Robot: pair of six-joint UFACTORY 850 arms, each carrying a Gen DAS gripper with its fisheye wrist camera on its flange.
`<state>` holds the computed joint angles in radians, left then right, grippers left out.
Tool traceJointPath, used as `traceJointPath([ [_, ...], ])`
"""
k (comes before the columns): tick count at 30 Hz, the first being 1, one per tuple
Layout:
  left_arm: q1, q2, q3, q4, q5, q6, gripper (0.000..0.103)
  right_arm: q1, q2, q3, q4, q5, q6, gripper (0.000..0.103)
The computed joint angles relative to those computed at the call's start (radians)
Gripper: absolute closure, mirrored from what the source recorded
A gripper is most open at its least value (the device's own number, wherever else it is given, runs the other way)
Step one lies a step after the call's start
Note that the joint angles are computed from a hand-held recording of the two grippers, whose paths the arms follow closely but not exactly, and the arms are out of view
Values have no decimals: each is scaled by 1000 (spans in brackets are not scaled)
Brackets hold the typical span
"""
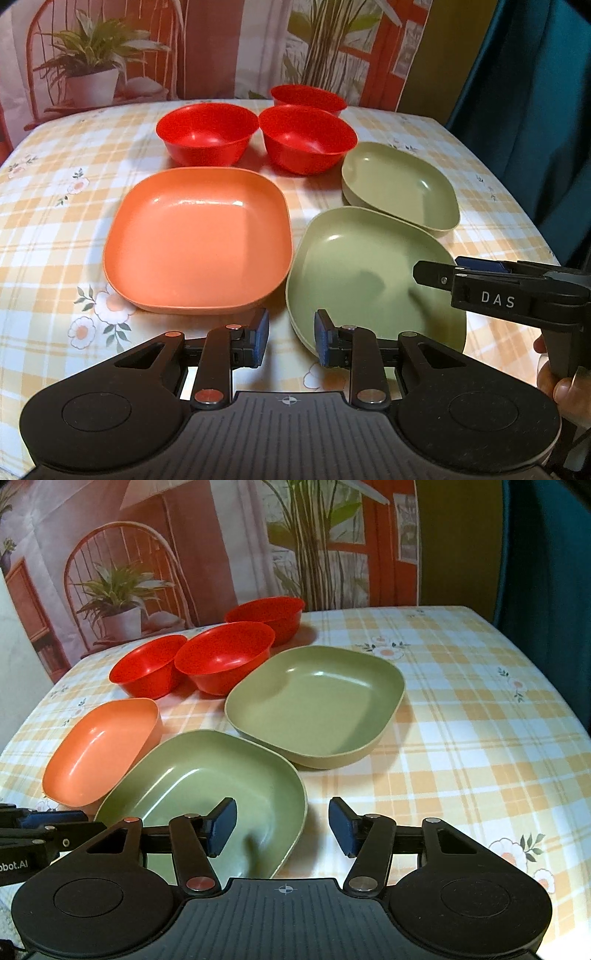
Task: Organize plates and bowls
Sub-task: 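Move the left tool down to the rim of a green plate, then close the left gripper on the green plate rim and lift it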
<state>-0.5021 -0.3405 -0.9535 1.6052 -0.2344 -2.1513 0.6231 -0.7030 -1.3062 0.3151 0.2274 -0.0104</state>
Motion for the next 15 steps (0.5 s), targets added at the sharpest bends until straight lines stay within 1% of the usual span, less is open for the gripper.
traceJointPath([
  [4,6,-3,-3,-40,16,25,74,-4,-5,-2,-60,3,60,54],
  [9,8,-10,-4,-10,31,-12,74,-13,-15,-5,-175,1,191,61],
  [10,8,-11,-5,-1,32,-18,76,-14,-16,-5,-189,2,207,64],
  [11,8,-11,-2,33,35,-51,79,-14,-18,-5,-198,5,217,67],
  [13,9,-11,1,116,40,-130,84,-15,-19,-5,-215,8,235,70],
  [15,3,-14,-2,109,30,-113,85,-18,-20,-3,-231,12,256,73],
])
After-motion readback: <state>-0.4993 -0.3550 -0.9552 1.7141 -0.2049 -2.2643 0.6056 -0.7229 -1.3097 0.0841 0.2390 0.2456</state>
